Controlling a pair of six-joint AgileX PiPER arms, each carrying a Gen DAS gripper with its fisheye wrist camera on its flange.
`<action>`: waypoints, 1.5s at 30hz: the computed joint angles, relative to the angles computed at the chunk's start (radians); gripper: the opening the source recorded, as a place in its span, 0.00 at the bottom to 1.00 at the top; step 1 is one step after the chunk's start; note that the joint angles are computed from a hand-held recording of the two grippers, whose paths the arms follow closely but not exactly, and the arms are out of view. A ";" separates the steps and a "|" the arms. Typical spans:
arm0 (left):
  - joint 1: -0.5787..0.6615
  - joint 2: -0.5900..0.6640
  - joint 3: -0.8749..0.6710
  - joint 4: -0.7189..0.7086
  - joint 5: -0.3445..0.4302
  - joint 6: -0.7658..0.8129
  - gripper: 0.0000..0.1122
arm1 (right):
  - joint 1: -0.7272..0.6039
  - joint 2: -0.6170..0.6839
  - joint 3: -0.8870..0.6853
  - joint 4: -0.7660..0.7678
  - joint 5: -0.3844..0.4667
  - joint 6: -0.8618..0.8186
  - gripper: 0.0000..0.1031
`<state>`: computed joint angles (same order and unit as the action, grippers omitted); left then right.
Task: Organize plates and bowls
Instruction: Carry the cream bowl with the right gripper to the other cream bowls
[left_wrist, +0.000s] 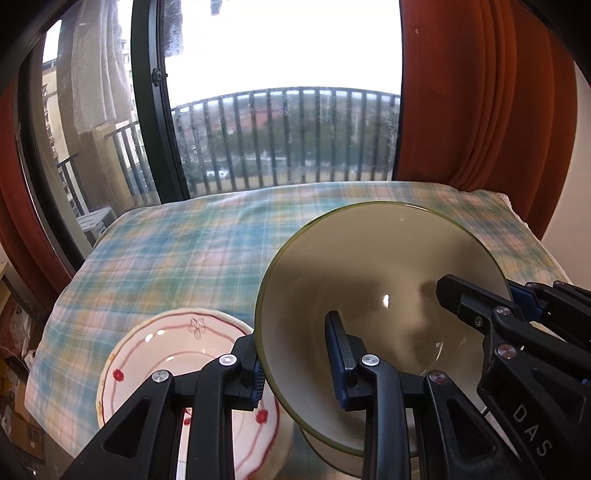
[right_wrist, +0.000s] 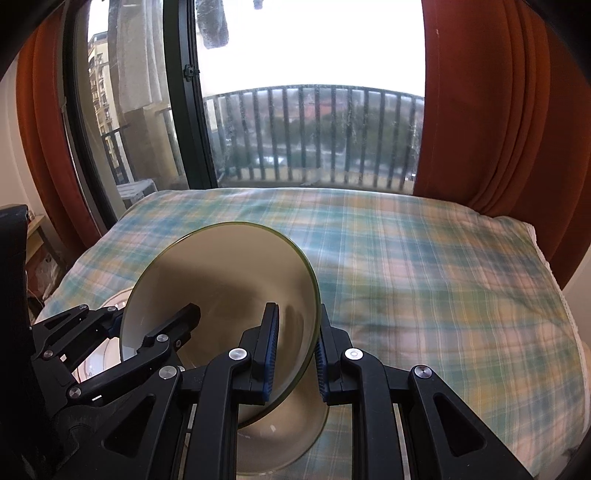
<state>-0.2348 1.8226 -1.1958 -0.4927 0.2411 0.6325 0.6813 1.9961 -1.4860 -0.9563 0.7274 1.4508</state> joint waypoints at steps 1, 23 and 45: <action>0.000 -0.004 0.011 -0.022 -0.001 0.025 0.24 | 0.007 -0.005 0.015 -0.011 0.003 0.019 0.20; 0.018 0.016 0.103 -0.402 -0.037 0.437 0.24 | 0.040 0.031 0.103 -0.072 -0.028 0.166 0.20; 0.086 0.055 0.120 -0.828 0.093 0.821 0.24 | 0.122 0.101 0.067 -0.266 0.163 0.302 0.20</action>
